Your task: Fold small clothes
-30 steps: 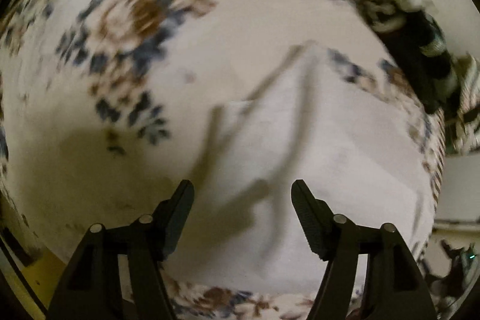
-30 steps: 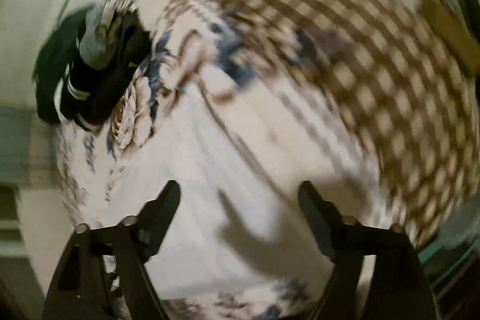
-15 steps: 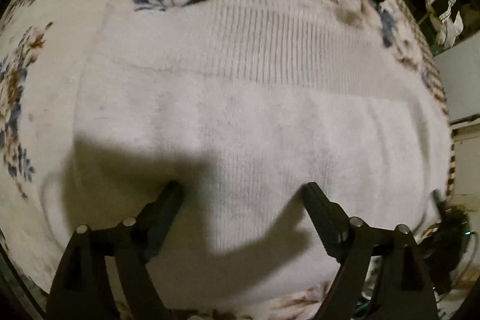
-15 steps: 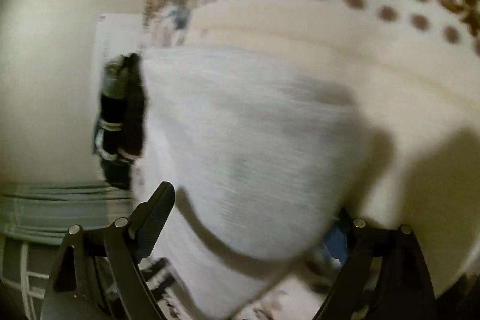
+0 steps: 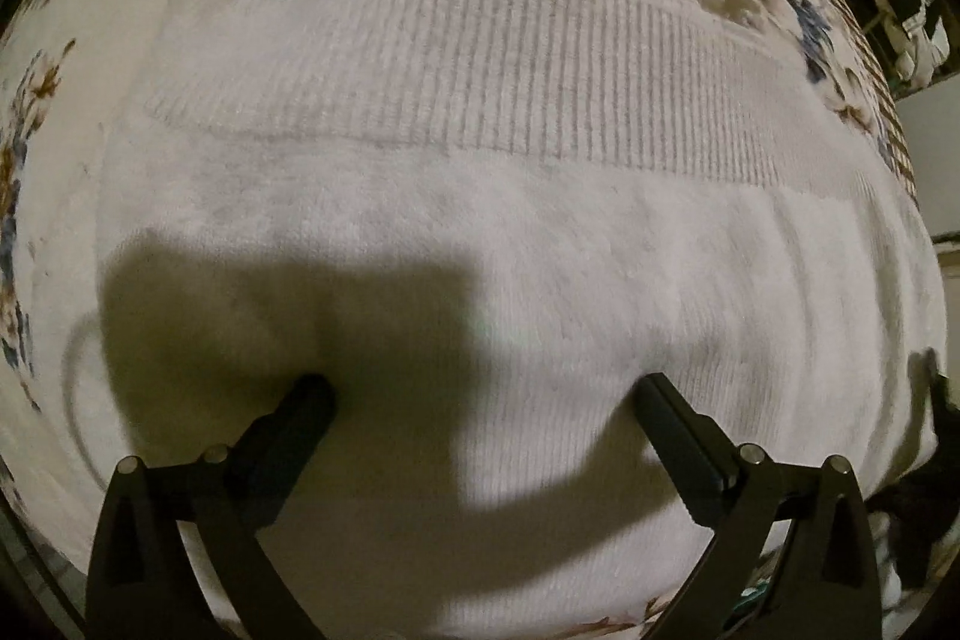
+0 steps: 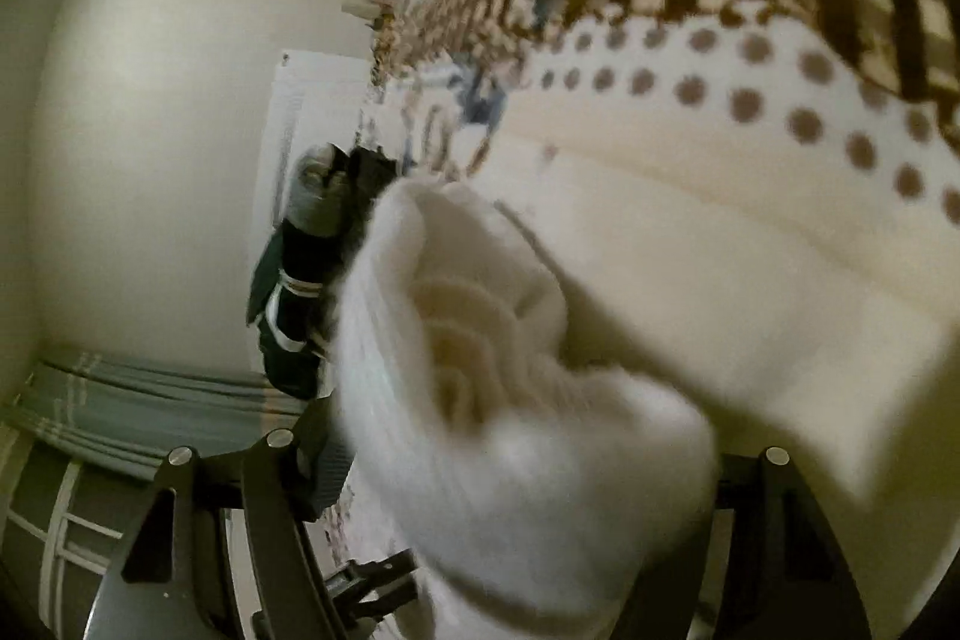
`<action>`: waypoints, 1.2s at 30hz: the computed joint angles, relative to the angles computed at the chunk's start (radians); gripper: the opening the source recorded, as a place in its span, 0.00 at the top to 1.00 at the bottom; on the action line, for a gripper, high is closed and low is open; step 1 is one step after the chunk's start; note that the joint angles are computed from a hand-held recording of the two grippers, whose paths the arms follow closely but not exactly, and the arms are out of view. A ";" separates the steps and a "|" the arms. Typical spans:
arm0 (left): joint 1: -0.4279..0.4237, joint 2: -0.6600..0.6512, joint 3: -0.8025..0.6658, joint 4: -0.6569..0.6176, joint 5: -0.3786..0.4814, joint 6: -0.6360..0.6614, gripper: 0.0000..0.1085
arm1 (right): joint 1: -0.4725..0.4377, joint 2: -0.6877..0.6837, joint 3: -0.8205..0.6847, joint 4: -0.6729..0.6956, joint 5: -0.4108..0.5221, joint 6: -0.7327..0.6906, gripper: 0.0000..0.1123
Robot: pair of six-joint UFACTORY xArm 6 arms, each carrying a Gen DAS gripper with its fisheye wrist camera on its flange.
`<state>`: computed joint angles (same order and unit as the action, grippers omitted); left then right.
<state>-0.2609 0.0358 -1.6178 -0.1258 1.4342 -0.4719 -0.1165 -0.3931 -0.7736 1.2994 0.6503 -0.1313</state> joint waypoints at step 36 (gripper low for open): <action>0.573 -0.661 0.435 0.076 0.205 -0.112 0.05 | 0.984 0.341 -0.563 -1.495 0.243 0.345 0.66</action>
<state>0.3120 -0.6257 -1.1832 -0.0497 1.6387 -0.5838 0.8676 -0.0526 -1.3370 -0.1953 0.8935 0.2135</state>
